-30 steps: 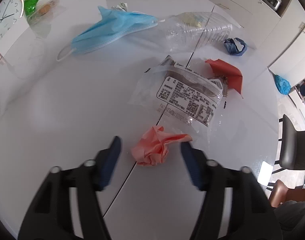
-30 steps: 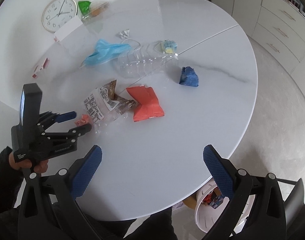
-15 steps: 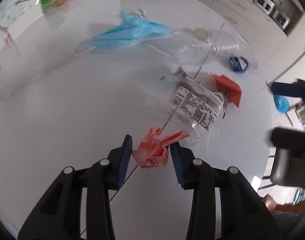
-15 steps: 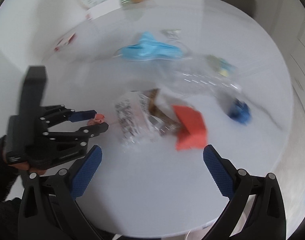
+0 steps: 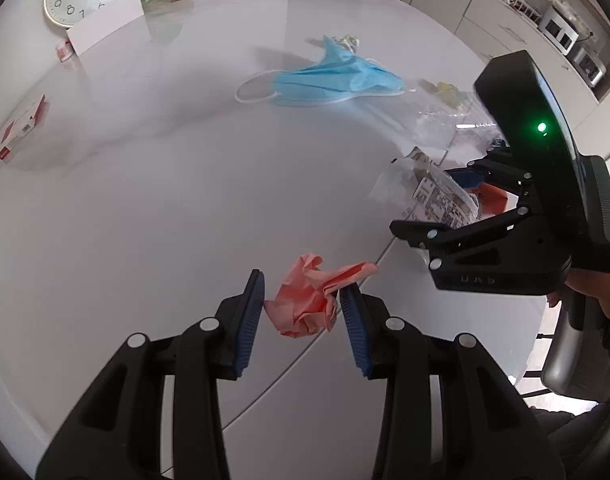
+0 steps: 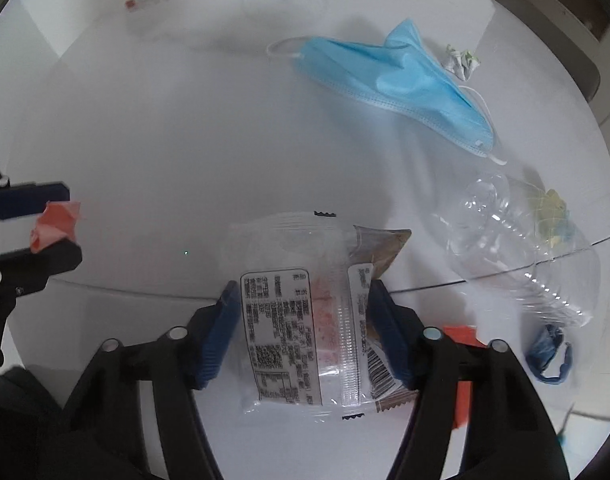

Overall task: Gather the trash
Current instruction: 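Grasp pink crumpled paper with the left gripper while the right gripper grasps the clear snack packet, then carry paper and packet over the white bin and open both grippers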

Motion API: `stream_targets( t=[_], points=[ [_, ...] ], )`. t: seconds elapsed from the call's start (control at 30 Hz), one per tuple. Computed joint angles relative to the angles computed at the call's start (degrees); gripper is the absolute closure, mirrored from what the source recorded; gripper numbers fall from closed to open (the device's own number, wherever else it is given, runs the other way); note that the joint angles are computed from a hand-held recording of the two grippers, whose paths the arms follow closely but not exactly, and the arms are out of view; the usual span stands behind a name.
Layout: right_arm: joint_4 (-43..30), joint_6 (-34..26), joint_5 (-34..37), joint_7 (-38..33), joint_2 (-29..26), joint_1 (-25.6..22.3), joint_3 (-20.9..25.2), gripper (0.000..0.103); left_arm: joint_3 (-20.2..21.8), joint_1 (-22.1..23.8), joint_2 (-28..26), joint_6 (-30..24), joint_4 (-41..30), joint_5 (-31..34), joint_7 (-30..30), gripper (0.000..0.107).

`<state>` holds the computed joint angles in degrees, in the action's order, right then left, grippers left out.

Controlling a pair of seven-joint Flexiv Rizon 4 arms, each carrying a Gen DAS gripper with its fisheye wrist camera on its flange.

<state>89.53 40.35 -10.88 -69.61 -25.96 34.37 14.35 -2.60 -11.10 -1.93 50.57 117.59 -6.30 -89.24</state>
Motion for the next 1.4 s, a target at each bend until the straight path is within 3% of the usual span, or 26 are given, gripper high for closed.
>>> stream_targets(
  t=[0.27, 0.57, 0.87, 1.13, 1.27, 1.4],
  points=[
    [5.0, 7.2, 7.5, 2.8, 6.0, -3.1, 1.9, 0.049, -0.9, -0.7, -0.2, 1.0, -1.2, -1.2, 0.9, 0.068],
    [22.3, 10.7, 8.5, 14.0, 23.4, -7.2, 1.5, 0.049, -4.5, -5.7, -2.3, 2.0, -4.5, -3.4, 6.2, 0.068],
    [40.6, 5.7, 7.3, 28.5, 43.5, -12.9, 2.8, 0.049, -8.0, -11.9, -5.2, 0.9, -9.7, -2.9, 11.8, 0.068],
    [52.1, -5.9, 13.7, 37.4, 62.6, -14.6, 4.1, 0.048, -10.3, -17.0, -9.1, -2.0, -15.4, -2.0, 16.2, 0.068],
    [55.5, -8.7, 16.2, 40.2, 68.0, -14.4, 4.5, 0.047, -11.1, -19.4, -11.6, -3.4, -18.7, -1.1, 17.6, 0.068],
    [57.8, -9.7, 18.5, 41.7, 70.7, -13.9, 4.3, 0.036, -11.5, -21.5, -13.4, -4.6, -21.3, -0.2, 18.6, 0.068]
  ],
)
